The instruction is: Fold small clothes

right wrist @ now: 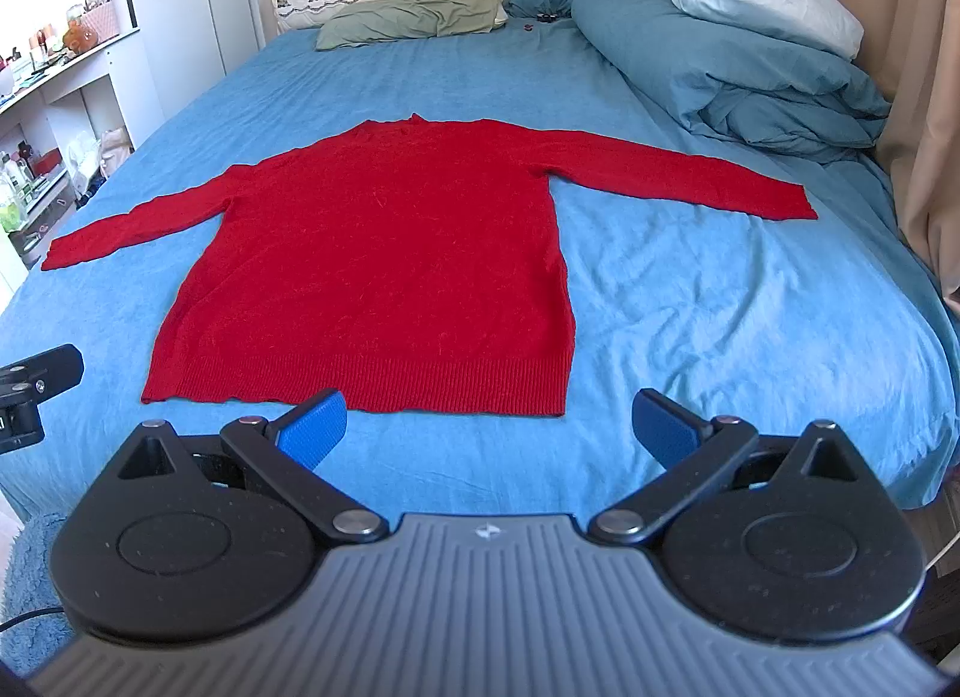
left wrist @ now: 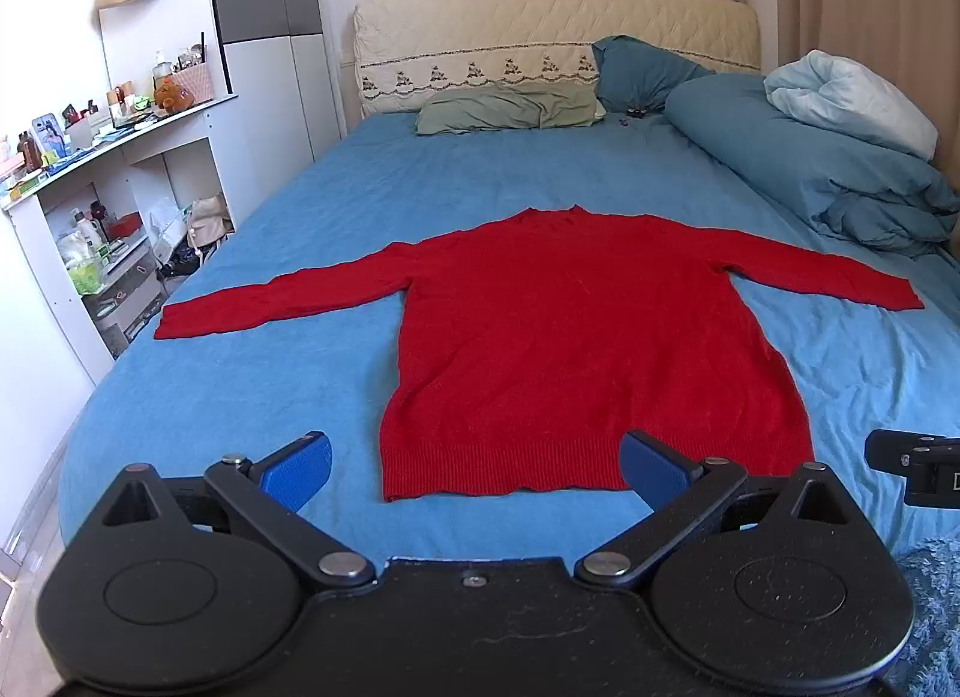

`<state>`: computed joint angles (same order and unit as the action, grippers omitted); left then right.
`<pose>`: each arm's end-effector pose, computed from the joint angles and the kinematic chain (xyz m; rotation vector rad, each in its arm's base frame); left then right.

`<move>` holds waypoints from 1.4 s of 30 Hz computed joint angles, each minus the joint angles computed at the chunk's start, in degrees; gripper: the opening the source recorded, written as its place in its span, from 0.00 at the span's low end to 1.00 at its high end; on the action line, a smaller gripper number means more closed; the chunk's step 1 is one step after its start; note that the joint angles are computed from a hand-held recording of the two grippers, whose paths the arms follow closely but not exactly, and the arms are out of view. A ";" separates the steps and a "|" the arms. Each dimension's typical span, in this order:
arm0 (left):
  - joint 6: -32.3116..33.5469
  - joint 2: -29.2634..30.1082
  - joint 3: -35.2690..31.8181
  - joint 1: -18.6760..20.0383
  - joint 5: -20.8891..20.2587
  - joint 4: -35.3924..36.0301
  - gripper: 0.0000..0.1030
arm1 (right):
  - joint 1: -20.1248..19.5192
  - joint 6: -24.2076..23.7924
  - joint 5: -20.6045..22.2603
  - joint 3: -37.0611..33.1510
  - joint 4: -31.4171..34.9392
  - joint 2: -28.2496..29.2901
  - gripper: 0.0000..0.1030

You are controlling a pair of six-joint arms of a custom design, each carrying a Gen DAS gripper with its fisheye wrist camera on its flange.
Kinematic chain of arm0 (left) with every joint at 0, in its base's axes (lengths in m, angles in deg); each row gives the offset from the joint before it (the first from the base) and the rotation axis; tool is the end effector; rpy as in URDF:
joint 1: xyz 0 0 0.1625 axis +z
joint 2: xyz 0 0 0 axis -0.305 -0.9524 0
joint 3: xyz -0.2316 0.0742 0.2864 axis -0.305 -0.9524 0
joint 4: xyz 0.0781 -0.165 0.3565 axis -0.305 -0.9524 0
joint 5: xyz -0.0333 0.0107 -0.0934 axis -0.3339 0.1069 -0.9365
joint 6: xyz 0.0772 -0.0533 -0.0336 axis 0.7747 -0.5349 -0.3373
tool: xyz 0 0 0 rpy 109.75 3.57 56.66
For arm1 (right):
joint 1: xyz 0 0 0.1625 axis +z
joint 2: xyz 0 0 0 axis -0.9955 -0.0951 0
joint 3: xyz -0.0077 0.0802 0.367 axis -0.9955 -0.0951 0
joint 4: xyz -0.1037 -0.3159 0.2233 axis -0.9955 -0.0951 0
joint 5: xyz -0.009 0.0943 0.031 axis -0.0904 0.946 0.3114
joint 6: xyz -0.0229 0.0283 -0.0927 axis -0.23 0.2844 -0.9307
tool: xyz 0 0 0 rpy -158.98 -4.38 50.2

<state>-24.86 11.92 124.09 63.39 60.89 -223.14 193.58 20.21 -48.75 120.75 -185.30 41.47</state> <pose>-0.3503 -0.6874 0.2311 0.1271 1.9307 -1.0896 0.3266 -0.7219 0.2704 0.5739 -2.2910 0.8501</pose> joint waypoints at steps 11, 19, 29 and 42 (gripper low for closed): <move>0.59 -0.19 0.41 -0.15 0.10 -1.27 1.00 | 0.17 -0.26 0.04 1.16 -0.81 -0.60 1.00; 0.95 -0.42 0.78 -0.27 0.17 -1.78 1.00 | 0.16 -0.44 0.03 0.85 -1.10 -0.28 1.00; 1.10 -0.50 0.83 -0.52 0.34 -1.91 1.00 | 0.18 -0.56 0.21 0.80 -1.22 -0.19 1.00; 1.86 -0.48 0.93 -0.63 0.40 -2.83 1.00 | 0.35 -0.26 0.33 0.54 -0.93 -0.16 1.00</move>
<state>-23.00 11.44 125.02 62.76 61.29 -225.97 193.93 19.94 -48.42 121.29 -186.23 41.31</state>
